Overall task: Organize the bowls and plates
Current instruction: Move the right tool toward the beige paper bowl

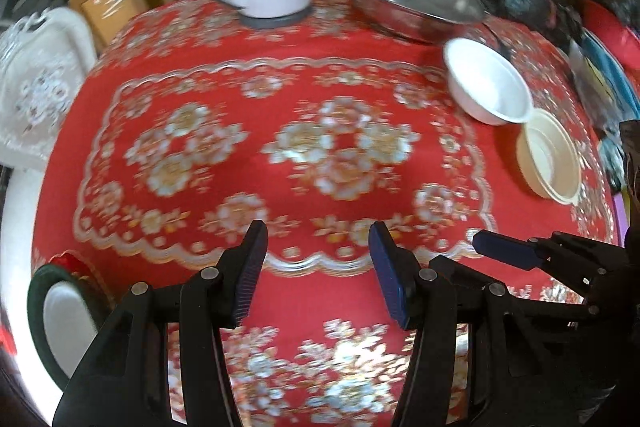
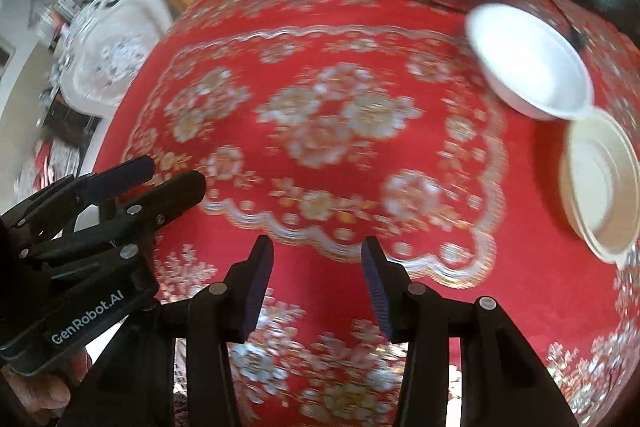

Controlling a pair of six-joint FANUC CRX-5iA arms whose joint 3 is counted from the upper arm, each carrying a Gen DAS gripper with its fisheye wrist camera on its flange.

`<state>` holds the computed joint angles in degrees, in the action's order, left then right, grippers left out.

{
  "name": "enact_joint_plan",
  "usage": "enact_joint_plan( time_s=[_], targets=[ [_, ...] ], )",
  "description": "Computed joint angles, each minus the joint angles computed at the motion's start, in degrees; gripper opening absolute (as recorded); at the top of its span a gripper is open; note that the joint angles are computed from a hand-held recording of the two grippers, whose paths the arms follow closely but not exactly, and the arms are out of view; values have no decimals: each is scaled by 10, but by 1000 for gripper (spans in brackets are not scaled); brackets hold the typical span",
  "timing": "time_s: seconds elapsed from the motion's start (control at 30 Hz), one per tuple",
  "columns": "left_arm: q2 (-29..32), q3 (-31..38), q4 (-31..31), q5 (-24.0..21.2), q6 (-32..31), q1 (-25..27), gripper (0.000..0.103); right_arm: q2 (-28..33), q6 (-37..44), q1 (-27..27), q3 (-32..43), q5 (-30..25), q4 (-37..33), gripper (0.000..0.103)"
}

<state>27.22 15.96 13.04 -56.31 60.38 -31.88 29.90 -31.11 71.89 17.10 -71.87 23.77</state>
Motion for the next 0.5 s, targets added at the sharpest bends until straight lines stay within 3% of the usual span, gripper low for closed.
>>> enact_joint_plan(
  time_s=[0.5],
  targets=[
    [48, 45, 8, -28, 2, -90, 53, -123, -257, 86, -189, -21, -3, 47]
  ],
)
